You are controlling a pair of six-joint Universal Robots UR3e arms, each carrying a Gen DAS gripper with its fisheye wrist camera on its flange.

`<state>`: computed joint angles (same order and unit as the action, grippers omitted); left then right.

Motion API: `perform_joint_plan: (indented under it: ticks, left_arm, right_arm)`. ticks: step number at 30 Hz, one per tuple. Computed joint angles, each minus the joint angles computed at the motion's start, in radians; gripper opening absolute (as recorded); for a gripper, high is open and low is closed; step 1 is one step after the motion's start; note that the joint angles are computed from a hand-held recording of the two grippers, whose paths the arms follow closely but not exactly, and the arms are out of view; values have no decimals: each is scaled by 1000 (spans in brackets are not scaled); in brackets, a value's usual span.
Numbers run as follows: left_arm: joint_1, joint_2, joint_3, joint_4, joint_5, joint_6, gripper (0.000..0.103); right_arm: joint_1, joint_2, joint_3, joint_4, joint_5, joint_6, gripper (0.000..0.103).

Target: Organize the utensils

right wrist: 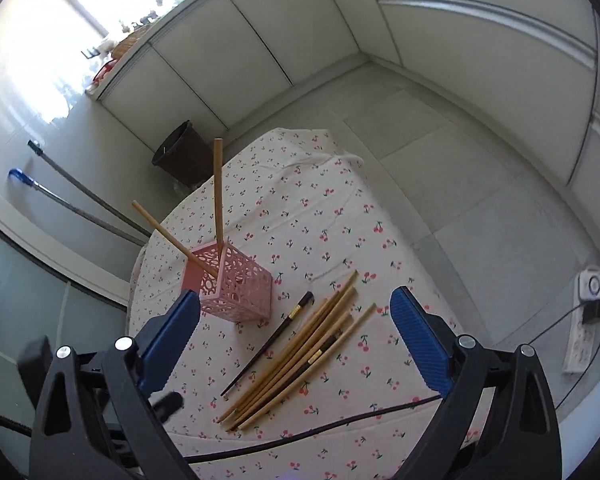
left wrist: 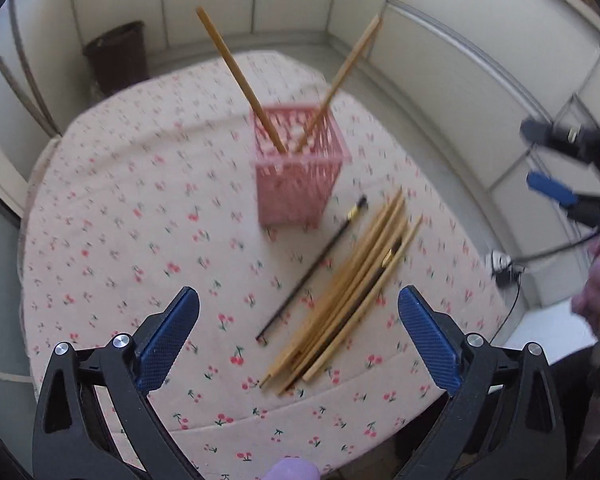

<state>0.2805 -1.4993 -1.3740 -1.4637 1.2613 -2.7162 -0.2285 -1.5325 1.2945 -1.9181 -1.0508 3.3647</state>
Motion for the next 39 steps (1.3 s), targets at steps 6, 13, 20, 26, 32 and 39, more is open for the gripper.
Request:
perform_joint_plan:
  ticks: [6, 13, 20, 26, 32, 39]
  left_arm:
    - [35, -53, -46, -82, 29, 83, 66]
    - [-28, -62, -88, 30, -8, 135, 64]
    - [-255, -182, -19, 245, 46, 63, 58]
    - [-403, -400, 211, 250, 160, -46, 49]
    - [-494, -637, 534, 112, 256, -121, 40]
    - [-502, -764, 695, 2, 264, -170, 16]
  right_arm:
    - [-7, 2, 21, 47, 11, 12, 93]
    - [-28, 3, 37, 70, 21, 40, 93]
    - [-127, -37, 81, 62, 72, 90, 93]
    - [-196, -61, 98, 73, 137, 105, 93]
    - [-268, -88, 126, 110, 217, 98, 93]
    - [-323, -80, 115, 168, 261, 55, 93]
